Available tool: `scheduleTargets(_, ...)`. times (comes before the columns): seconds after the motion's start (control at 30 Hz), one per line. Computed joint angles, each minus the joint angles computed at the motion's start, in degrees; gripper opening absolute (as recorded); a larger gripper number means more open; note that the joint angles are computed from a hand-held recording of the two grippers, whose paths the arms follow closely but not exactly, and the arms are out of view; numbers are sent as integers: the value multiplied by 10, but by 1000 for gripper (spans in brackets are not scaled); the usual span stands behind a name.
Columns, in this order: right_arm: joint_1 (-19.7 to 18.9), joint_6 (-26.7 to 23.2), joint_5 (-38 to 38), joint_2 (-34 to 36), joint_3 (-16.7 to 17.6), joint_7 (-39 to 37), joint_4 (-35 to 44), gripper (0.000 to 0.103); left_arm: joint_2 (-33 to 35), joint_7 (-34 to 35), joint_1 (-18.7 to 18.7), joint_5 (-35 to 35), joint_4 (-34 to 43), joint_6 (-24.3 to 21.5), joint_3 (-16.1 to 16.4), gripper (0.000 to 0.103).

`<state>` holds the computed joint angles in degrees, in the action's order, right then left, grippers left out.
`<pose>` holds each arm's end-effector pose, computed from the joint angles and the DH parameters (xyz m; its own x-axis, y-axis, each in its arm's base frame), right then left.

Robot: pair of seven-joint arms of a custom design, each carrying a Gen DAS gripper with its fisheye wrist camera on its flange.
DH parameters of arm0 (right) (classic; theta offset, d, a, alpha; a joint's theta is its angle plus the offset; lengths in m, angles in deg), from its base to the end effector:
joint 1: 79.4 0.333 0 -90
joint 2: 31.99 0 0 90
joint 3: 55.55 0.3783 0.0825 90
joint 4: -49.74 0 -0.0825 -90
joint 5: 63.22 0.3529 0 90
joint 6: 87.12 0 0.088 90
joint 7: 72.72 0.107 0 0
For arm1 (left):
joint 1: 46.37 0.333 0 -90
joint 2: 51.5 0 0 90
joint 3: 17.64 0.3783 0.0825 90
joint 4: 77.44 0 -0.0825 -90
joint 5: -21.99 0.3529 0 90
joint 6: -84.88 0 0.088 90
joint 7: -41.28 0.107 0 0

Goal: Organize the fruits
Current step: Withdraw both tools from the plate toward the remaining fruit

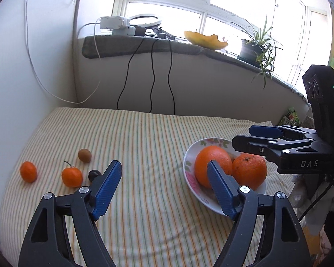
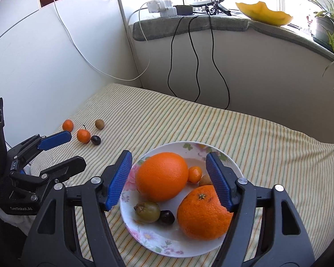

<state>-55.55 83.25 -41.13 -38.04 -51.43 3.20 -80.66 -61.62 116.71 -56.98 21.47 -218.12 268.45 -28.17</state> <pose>0.4666 0.2203 0.5718 0.4226 -0.8965 -0.1331 -0.6661 -0.2076 -0.7164 0.4418 -0.1762 0.5576 -0.2007 -0.9637 0.1760 -0.6287 -0.0111 -0.7776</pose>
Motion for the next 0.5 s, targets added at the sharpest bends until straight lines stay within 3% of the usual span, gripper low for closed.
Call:
scheduleTargets(0.03, -1, 5, -7, 2, 4, 5, 1, 91, -2, -2, 6, 1, -4, -1, 0, 79)
scheduleTargets(0.17, -3, 0, -39, 17, 14, 27, 19, 91, -13, -11, 35, 7, -23, -4, 0, 79)
scheduleTargets(0.4, 8, -21, -18, 47, 27, -8, 56, 91, -29, -10, 68, 14, -57, -3, 14, 79)
scheduleTargets(0.5, 10, -34, 11, 61, 35, -30, 73, 91, -32, -3, 65, 9, -67, -3, 31, 79)
